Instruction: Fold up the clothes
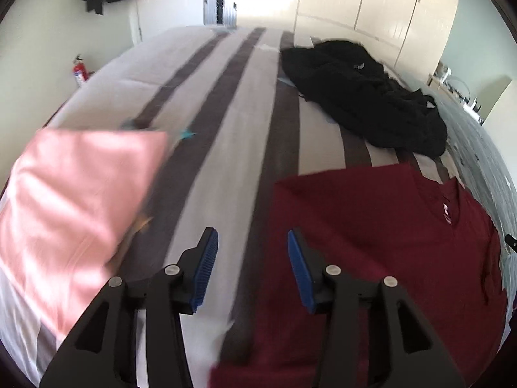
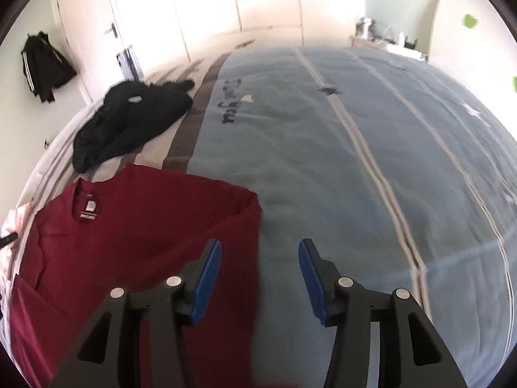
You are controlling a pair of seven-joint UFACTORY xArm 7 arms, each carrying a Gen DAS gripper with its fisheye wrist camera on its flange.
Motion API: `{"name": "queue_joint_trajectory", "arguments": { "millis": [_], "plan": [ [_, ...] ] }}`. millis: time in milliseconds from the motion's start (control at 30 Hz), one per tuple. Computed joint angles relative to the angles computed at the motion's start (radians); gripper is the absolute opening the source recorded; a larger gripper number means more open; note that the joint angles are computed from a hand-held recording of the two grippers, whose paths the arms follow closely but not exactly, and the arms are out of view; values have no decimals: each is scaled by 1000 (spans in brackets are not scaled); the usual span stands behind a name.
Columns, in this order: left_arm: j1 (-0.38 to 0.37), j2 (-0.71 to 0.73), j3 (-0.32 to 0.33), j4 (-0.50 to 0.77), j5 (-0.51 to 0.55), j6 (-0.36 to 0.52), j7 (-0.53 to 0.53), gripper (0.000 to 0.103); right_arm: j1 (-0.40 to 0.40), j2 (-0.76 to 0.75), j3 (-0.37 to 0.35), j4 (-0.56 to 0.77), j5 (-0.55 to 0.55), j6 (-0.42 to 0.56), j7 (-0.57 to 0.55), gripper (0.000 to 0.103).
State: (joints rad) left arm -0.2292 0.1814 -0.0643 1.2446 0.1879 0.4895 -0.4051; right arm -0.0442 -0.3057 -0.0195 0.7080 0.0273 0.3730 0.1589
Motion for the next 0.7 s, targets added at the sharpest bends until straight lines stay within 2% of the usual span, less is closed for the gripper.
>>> {"name": "queue_joint_trajectory", "arguments": {
  "millis": [100, 233, 300, 367, 500, 600, 633, 700],
  "plan": [
    [-19, 110, 4, 135, 25, 79, 12, 42, 10, 86, -9, 68, 33, 11, 4, 46],
    [-34, 189, 10, 226, 25, 99, 44, 42, 11, 171, -15, 136, 65, 46, 8, 46],
    [-35, 220, 3, 263, 2, 140, 77, 42, 12, 187, -17, 152, 81, 63, -10, 46],
    [-43, 233, 10, 284, 1, 175, 88, 42, 16, 202, -14, 167, 88, 79, -39, 46],
    [-44, 238, 12, 280, -12, 152, 104, 42, 12, 227, 0, 187, 38, 84, -32, 46],
    [-47, 251, 13, 299, -15, 163, 120, 42, 6, 275, -7, 235, 51, 123, -25, 46],
    [-49, 256, 14, 310, -14, 172, 127, 41, 2, 285, -7, 249, 37, 141, -10, 46],
    [-47, 260, 5, 318, -24, 175, 153, 26, 0, 299, -7, 268, 51, 152, -20, 45]
  ]
}}
